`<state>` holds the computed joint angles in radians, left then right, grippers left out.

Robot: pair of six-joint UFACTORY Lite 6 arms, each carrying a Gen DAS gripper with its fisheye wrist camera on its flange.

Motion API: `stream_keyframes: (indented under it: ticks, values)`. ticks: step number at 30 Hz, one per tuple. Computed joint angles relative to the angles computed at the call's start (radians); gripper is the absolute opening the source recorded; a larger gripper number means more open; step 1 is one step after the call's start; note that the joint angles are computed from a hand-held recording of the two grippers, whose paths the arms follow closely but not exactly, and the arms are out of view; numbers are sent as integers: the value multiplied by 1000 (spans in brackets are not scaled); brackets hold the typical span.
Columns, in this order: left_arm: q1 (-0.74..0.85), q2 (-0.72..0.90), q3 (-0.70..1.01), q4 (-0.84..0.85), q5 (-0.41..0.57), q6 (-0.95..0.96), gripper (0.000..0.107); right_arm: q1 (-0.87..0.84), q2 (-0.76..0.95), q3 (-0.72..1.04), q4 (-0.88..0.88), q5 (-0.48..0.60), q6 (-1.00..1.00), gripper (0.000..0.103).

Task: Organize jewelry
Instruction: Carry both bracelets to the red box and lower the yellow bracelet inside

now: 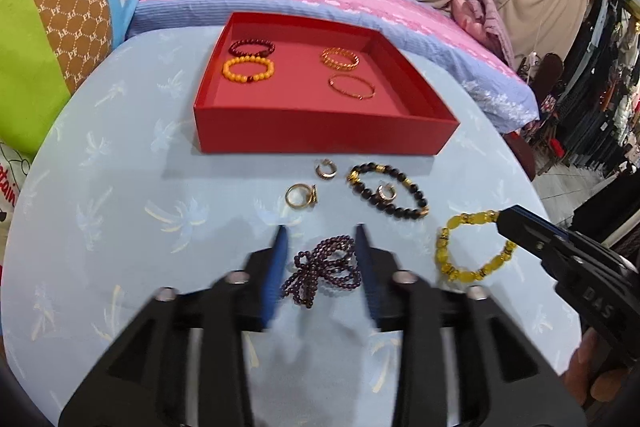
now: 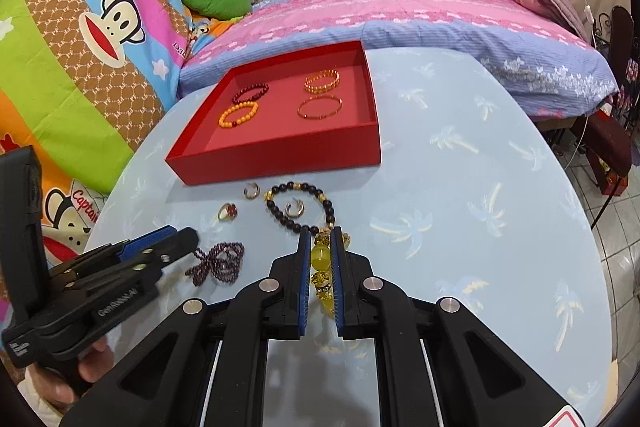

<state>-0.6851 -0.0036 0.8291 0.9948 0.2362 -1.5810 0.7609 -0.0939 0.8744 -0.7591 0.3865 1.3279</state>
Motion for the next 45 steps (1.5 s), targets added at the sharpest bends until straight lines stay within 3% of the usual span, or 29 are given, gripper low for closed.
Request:
stream_keyframes:
  ticks: [7, 9, 10, 12, 16, 25, 32, 40, 45]
  values:
    - [-2, 121, 17, 195, -26, -209, 38, 3, 7, -21, 5, -21, 8, 9]
    - [-12, 128, 23, 214, -13, -218, 33, 3, 14, -20, 9, -27, 6, 9]
    - [-12, 130, 26, 198, -20, -195, 23, 3, 18, -21, 11, -30, 5, 9]
    - [-6, 131, 26, 176, -35, -163, 15, 2, 23, -20, 16, -36, 0, 9]
    - [-9, 109, 18, 116, -35, -97, 9, 6, 29, -9, 22, -35, -9, 9]
    - [8, 11, 44, -261, -19, 310, 6, -24, 29, 65, 109, -24, -138, 9]
    - [59, -9, 169, -510, 32, 635, 7, -68, 112, 235, 177, -4, -287, 9]
    - [175, 130, 463, -707, 80, 938, 7, -175, 370, 654, 573, 35, -758, 9]
    - [249, 266, 632, -910, 88, 1161, 7, -211, 578, 937, 739, 97, -916, 9]
